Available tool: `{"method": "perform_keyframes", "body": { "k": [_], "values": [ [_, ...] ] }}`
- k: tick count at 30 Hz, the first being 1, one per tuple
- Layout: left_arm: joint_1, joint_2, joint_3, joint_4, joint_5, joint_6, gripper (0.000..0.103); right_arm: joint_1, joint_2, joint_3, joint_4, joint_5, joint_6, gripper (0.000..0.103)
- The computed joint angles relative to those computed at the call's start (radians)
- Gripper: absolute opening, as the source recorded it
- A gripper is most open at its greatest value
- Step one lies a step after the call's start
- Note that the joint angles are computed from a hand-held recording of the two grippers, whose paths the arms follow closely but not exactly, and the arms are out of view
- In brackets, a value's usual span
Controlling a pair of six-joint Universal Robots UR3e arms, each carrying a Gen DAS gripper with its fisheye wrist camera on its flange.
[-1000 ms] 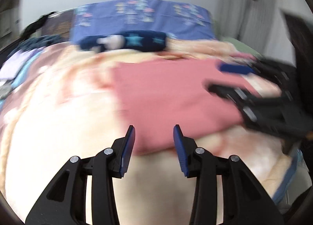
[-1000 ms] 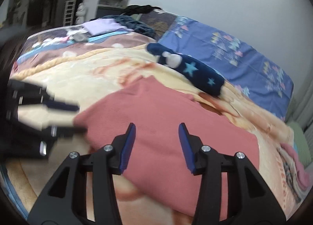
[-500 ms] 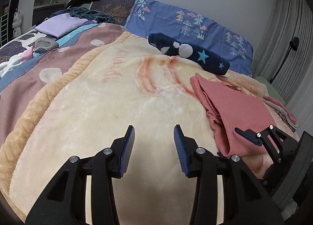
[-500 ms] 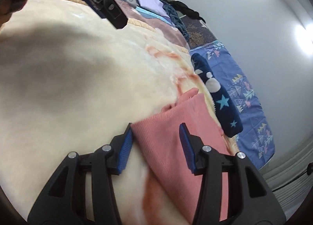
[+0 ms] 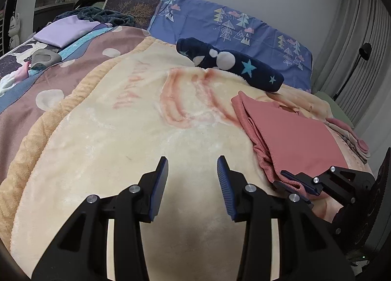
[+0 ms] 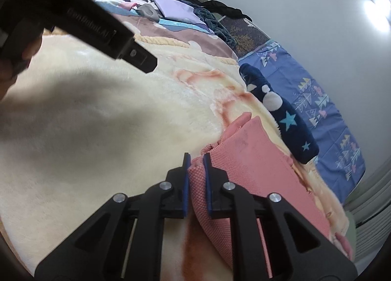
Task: Fold small clothes
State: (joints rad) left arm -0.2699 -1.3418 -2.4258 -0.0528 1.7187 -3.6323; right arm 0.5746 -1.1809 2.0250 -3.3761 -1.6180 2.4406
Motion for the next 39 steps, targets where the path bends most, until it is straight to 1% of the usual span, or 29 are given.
{"method": "perform_keyframes", "body": {
  "k": [6,13,14,15,16,17,18,20,21,22,23,24,25,26,27,29,30,31,32,33,34,35,36,37,38,39],
  "values": [
    [0.036,-0.009,0.018,-0.017,-0.051,0.006,0.042,-0.046,-0.075,-0.018,0.164,0.094,0.082,0.008],
    [0.049,-0.052,0.063,-0.032,-0.074,0.016,0.042,-0.072,-0.113,-0.036,0.259,0.151,0.107,0.007],
    [0.051,-0.061,0.071,-0.034,-0.080,0.020,0.042,-0.080,-0.122,-0.040,0.283,0.169,0.113,0.007],
    [0.058,-0.070,0.081,-0.036,-0.094,0.028,0.042,-0.096,-0.146,-0.041,0.328,0.208,0.120,0.007],
    [0.072,-0.080,0.091,-0.037,-0.120,0.041,0.042,-0.112,-0.169,-0.034,0.358,0.251,0.118,0.007],
    [0.098,-0.095,0.103,-0.040,-0.168,0.063,0.043,-0.132,-0.190,-0.027,0.389,0.305,0.108,0.007],
    [0.128,-0.111,0.116,-0.042,-0.220,0.081,0.045,-0.135,-0.185,-0.038,0.410,0.307,0.100,0.007],
    [0.204,-0.175,0.158,-0.028,-0.354,0.101,0.046,-0.154,-0.174,-0.068,0.480,0.326,0.098,0.007],
    [0.242,-0.217,0.187,-0.026,-0.435,0.112,0.046,-0.175,-0.176,-0.079,0.527,0.353,0.107,0.008],
    [0.273,-0.281,0.235,-0.024,-0.517,0.120,0.046,-0.182,-0.178,-0.073,0.527,0.360,0.107,0.008],
    [0.280,-0.340,0.287,-0.028,-0.552,0.120,0.046,-0.186,-0.188,-0.049,0.502,0.361,0.102,0.009],
    [0.274,-0.416,0.365,-0.042,-0.559,0.111,0.046,-0.188,-0.197,-0.031,0.485,0.358,0.094,0.014],
    [0.267,-0.471,0.428,-0.061,-0.561,0.106,0.046,-0.188,-0.211,-0.008,0.466,0.355,0.087,0.019],
    [0.264,-0.536,0.501,-0.086,-0.582,0.108,0.046,-0.186,-0.223,0.013,0.445,0.348,0.085,0.028],
    [0.261,-0.586,0.558,-0.108,-0.598,0.106,0.046,-0.182,-0.233,0.039,0.414,0.340,0.079,0.032],
    [0.240,-0.689,0.680,-0.144,-0.587,0.090,0.046,-0.157,-0.227,0.075,0.339,0.287,0.062,0.033],
    [0.228,-0.733,0.731,-0.138,-0.571,0.083,0.039,-0.132,-0.203,0.087,0.282,0.237,0.054,0.035],
    [0.224,-0.759,0.758,-0.122,-0.563,0.079,0.028,-0.106,-0.175,0.088,0.235,0.188,0.049,0.035],
    [0.229,-0.781,0.783,-0.115,-0.579,0.073,0.007,-0.080,-0.142,0.081,0.195,0.136,0.048,0.035],
    [0.238,-0.788,0.787,-0.095,-0.596,0.047,0.007,-0.052,-0.099,0.064,0.149,0.081,0.044,0.018],
    [0.249,-0.779,0.751,-0.004,-0.619,0.002,0.006,-0.041,-0.078,0.052,0.133,0.062,0.042,0.004],
    [0.260,-0.759,0.719,0.049,-0.638,0.000,0.006,-0.045,-0.083,0.044,0.153,0.073,0.051,0.004],
    [0.257,-0.737,0.693,0.084,-0.622,0.013,0.006,-0.076,-0.131,0.070,0.166,0.148,0.075,0.004],
    [0.247,-0.721,0.674,0.101,-0.577,0.024,0.006,-0.101,-0.172,0.104,0.146,0.200,0.084,0.004],
    [0.243,-0.722,0.676,0.084,-0.548,0.034,0.005,-0.114,-0.189,0.117,0.144,0.224,0.083,0.004],
    [0.238,-0.744,0.698,0.035,-0.509,0.038,0.004,-0.130,-0.197,0.097,0.212,0.245,0.075,0.004]
  ]
}}
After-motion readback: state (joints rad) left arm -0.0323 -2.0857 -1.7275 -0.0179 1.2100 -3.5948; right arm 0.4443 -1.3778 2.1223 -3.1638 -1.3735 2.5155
